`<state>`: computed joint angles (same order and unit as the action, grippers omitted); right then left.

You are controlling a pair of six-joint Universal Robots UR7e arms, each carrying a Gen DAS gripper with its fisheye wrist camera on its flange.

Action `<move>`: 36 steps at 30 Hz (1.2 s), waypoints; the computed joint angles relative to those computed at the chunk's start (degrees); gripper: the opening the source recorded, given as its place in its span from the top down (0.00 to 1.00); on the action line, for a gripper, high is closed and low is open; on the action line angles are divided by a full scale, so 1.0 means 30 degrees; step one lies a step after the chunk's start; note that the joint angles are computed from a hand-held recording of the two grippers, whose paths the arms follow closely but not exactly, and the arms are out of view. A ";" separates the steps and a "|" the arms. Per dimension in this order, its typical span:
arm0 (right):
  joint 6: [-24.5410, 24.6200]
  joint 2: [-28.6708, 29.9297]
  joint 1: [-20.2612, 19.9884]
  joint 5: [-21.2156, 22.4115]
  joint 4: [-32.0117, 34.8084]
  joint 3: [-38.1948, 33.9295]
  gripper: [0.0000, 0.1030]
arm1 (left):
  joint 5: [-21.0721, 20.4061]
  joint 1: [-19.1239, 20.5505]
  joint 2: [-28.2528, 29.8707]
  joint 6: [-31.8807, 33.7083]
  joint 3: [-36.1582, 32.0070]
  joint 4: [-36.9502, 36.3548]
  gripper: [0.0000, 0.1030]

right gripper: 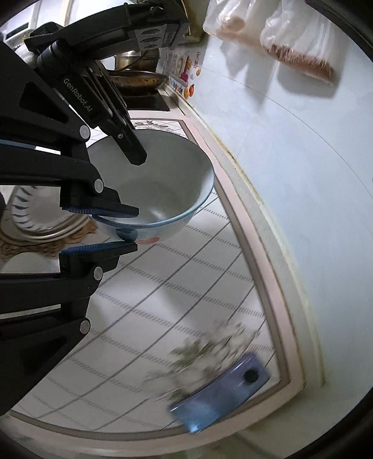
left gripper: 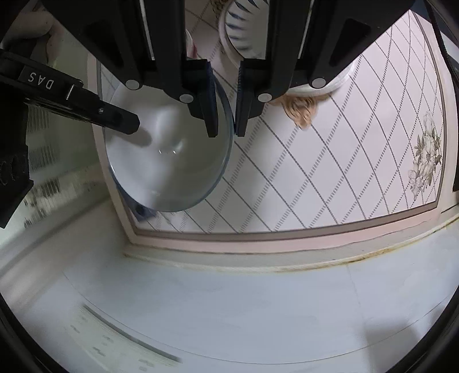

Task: Organize plates and bowls

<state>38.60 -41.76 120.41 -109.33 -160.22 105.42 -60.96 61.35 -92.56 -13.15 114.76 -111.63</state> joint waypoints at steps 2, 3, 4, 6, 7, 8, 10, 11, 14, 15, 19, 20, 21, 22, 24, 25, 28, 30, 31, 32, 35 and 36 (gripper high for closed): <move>0.0671 -0.0658 0.0336 -0.0196 -0.0392 0.1154 0.82 | -0.0254 -0.0465 -0.0460 -0.0175 0.0480 0.0320 0.90; 0.1048 -0.0953 0.0495 -0.0283 -0.0568 0.1682 0.82 | -0.0403 -0.0763 -0.0715 -0.0331 0.0789 0.0482 0.90; 0.1271 -0.1256 0.0548 -0.0330 -0.0727 0.2130 0.82 | -0.0509 -0.1005 -0.0965 -0.0400 0.1060 0.0644 0.90; 0.1959 -0.1844 0.0874 -0.0508 -0.1041 0.3132 0.82 | -0.0703 -0.1411 -0.1264 -0.0595 0.1451 0.0932 0.90; 0.2178 -0.2147 0.0938 -0.0578 -0.1220 0.3621 0.82 | -0.0835 -0.1636 -0.1395 -0.0702 0.1673 0.1110 0.90; 0.2407 -0.2319 0.1055 -0.0658 -0.1298 0.3922 0.82 | -0.0900 -0.1780 -0.1525 -0.0736 0.1794 0.1263 0.90; 0.2909 -0.2722 0.1290 -0.0847 -0.1484 0.4652 0.82 | -0.1083 -0.2097 -0.1772 -0.0845 0.2146 0.1560 0.90; 0.3108 -0.2913 0.1352 -0.0873 -0.1574 0.4970 0.82 | -0.1154 -0.2222 -0.1897 -0.0893 0.2287 0.1681 0.90; 0.3652 -0.3347 0.1512 -0.0957 -0.1785 0.5835 0.82 | -0.1428 -0.2475 -0.1930 -0.0995 0.2590 0.1910 0.90; 0.3814 -0.3490 0.1533 -0.0927 -0.1858 0.6165 0.82 | -0.1467 -0.2539 -0.1894 -0.1020 0.2716 0.1908 0.90; 0.4125 -0.3687 0.1394 -0.0757 -0.2155 0.6972 0.82 | -0.1408 -0.2765 -0.1760 -0.1024 0.3206 0.2017 0.90; 0.4172 -0.3684 0.1315 -0.0684 -0.2272 0.7143 0.82 | -0.1406 -0.2754 -0.1682 -0.1021 0.3294 0.2041 0.90; 0.4134 -0.3664 0.1212 -0.0602 -0.2306 0.7233 0.82 | -0.1406 -0.2753 -0.1648 -0.1038 0.3363 0.2063 0.90; 0.4124 -0.3642 0.1110 -0.0513 -0.2385 0.7377 0.82 | -0.1346 -0.2744 -0.1551 -0.1022 0.3471 0.2107 0.90; 0.4070 -0.3582 0.0929 -0.0362 -0.2540 0.7575 0.82 | -0.1257 -0.2771 -0.1477 -0.1097 0.3593 0.2227 0.90; 0.4044 -0.3521 0.0833 -0.0291 -0.2615 0.7654 0.82 | -0.1183 -0.2767 -0.1420 -0.1079 0.3688 0.2257 0.90; 0.3906 -0.3276 0.0536 -0.0122 -0.2827 0.7746 0.82 | -0.0969 -0.2623 -0.1196 -0.1045 0.3888 0.2283 0.90; 0.3797 -0.3099 0.0363 -0.0039 -0.2933 0.7754 0.82 | -0.0845 -0.2543 -0.1072 -0.1045 0.4021 0.2221 0.90; 0.3769 -0.3025 0.0328 -0.0030 -0.2866 0.7715 0.82 | -0.0780 -0.2522 -0.1028 -0.1040 0.4074 0.2256 0.90; 0.3729 -0.2958 0.0299 -0.0026 -0.2845 0.7690 0.82 | -0.0739 -0.2506 -0.1007 -0.1052 0.4131 0.2262 0.90; 0.3602 -0.2803 0.0164 0.0053 -0.2844 0.7683 0.82 | -0.0566 -0.2585 -0.0941 -0.1087 0.4287 0.2258 0.90; 0.3529 -0.2804 0.0149 0.0030 -0.2789 0.7669 0.82 | -0.0545 -0.2610 -0.0923 -0.1117 0.4331 0.2300 0.90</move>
